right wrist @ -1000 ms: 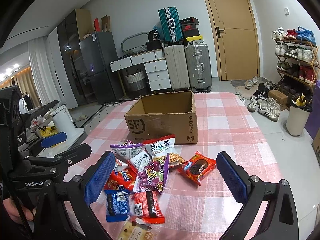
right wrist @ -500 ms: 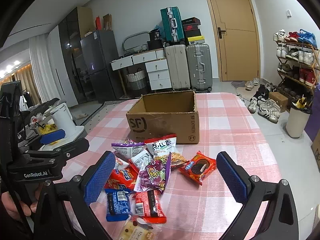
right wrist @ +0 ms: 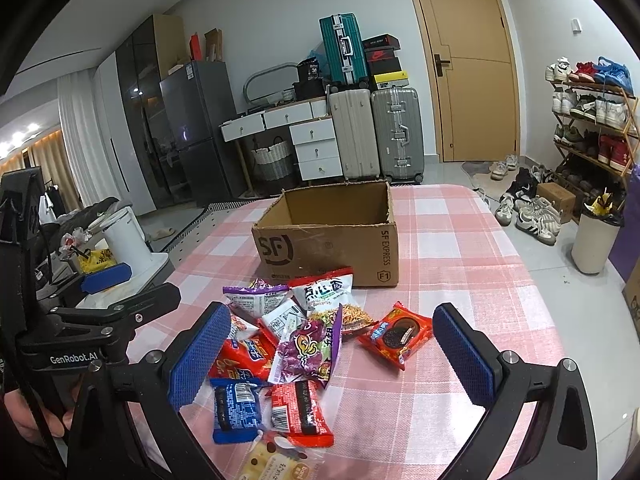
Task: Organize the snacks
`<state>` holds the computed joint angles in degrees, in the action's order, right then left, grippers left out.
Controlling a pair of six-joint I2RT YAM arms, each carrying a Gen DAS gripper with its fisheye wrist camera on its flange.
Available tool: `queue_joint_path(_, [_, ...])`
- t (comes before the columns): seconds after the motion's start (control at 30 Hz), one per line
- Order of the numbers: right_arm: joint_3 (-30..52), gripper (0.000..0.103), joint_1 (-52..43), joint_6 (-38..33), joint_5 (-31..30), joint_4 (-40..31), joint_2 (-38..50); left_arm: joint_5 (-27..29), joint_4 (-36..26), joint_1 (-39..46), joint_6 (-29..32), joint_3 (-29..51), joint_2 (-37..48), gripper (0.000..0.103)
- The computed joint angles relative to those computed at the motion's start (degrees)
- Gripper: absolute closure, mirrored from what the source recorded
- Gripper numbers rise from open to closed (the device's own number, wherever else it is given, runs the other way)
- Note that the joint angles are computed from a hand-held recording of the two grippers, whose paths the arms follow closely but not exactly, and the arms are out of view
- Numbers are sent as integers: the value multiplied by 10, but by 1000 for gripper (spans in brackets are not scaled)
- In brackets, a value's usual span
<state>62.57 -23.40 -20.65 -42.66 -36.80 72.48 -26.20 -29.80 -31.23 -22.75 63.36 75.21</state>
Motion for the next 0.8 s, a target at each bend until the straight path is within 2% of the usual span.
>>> queue_joint_path(0.8, [-7,0,-7,-19,-14,-7,-8,20,-18,7,-5,9,-4,1])
